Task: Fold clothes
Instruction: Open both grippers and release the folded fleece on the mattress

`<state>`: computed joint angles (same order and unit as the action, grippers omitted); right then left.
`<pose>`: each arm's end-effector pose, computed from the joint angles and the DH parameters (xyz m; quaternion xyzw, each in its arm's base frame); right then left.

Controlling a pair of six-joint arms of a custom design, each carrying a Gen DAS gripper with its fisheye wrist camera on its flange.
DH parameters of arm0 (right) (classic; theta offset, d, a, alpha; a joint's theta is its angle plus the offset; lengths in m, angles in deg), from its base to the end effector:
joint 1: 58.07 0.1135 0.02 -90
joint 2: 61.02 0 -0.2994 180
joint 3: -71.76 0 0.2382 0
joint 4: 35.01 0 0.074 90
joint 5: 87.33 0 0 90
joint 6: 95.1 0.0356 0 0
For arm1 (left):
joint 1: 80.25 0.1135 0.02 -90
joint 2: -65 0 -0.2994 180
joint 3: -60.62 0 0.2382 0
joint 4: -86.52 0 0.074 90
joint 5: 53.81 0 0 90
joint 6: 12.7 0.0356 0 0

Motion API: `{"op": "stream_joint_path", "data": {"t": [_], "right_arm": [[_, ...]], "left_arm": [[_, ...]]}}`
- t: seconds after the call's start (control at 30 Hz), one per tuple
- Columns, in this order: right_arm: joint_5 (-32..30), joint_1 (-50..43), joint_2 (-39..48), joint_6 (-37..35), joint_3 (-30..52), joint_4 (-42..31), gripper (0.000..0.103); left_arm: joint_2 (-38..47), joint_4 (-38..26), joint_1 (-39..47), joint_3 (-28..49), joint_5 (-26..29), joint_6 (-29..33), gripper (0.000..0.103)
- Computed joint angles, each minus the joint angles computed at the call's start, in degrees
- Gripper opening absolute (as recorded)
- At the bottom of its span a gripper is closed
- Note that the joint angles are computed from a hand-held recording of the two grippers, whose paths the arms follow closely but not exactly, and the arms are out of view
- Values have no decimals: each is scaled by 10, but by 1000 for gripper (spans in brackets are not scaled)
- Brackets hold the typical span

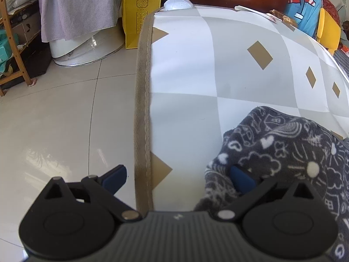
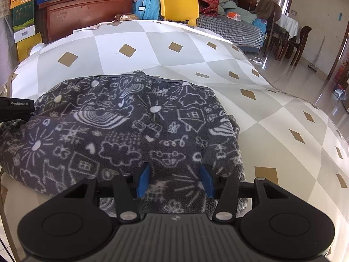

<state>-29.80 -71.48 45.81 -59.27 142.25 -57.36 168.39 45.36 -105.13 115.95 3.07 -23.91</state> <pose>0.3474 -0.0632 0.1700 -0.3927 0.8404 0.0796 0.3650 0.2349 -0.0875 0.1238 -0.5938 0.7524 0.1234 0.2570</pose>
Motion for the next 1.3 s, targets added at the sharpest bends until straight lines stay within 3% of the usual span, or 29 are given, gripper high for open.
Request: {"op": "stream_joint_path", "data": {"t": [0.1,0.57,0.97,1.3], "right_arm": [[7,3,-3,0,2,-5,48],[-7,-38,-46,17,4,-68,49],[-42,-117,-36,-30,37,-197,51],[-16,-150,-25,-60,27,-197,52]], "left_arm": [[0,-11,0,6,1,-2,103],[-59,-207,-127,101,-80,-63,103],[-15,-198,-214,163,-59,-25,103],[20,-224,-251,201,-39,-36,103]]}}
